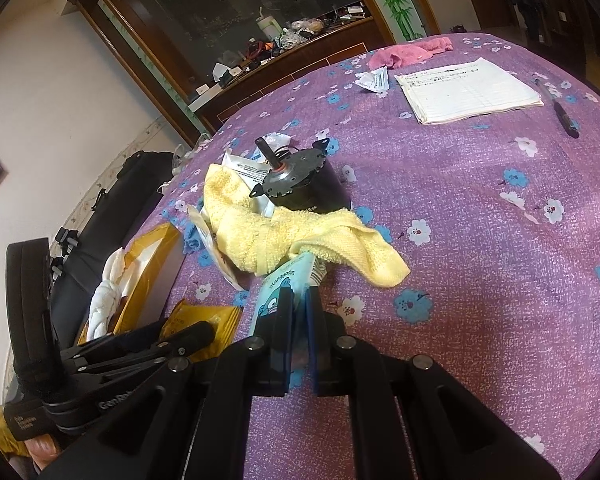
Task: Organize soft objects
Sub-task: 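Carry both packets into the white tray and open both tools to release them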
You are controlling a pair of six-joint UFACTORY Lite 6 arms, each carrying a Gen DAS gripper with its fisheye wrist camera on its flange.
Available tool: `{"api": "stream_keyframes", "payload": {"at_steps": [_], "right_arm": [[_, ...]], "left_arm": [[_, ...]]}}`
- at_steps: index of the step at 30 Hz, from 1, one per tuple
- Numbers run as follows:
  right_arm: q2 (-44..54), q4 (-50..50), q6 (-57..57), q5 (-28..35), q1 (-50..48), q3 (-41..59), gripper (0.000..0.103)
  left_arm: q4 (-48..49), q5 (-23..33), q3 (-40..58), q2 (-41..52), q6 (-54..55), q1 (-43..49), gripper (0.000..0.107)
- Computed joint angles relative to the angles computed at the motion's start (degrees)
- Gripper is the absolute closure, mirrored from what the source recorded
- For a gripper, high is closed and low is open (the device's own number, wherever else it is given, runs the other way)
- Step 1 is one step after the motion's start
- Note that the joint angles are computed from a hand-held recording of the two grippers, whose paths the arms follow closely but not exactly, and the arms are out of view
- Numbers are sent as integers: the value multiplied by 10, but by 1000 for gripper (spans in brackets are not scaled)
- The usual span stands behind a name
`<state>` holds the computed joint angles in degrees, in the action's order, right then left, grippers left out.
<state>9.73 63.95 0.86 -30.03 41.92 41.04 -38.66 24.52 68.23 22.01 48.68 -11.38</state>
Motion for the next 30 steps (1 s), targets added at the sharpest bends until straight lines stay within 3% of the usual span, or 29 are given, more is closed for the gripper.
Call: {"api": "stream_keyframes", "payload": {"at_steps": [4, 11, 22, 26, 30], "right_arm": [[1, 0, -2, 0, 0, 1, 97], [-13, 30, -24, -12, 17, -5, 98], [-64, 145, -24, -106, 130, -47, 99], [-73, 215, -93, -171, 179, -12, 99], [-67, 198, -126, -192, 192, 39, 99]], "left_arm": [[-66, 26, -46, -49, 69, 23, 49], [-97, 62, -80, -98, 97, 51, 49], [-150, 159, -72, -133, 150, 144, 49], [-156, 202, -53, -144, 162, 193, 49], [-163, 232, -11, -134, 172, 248, 49]]}}
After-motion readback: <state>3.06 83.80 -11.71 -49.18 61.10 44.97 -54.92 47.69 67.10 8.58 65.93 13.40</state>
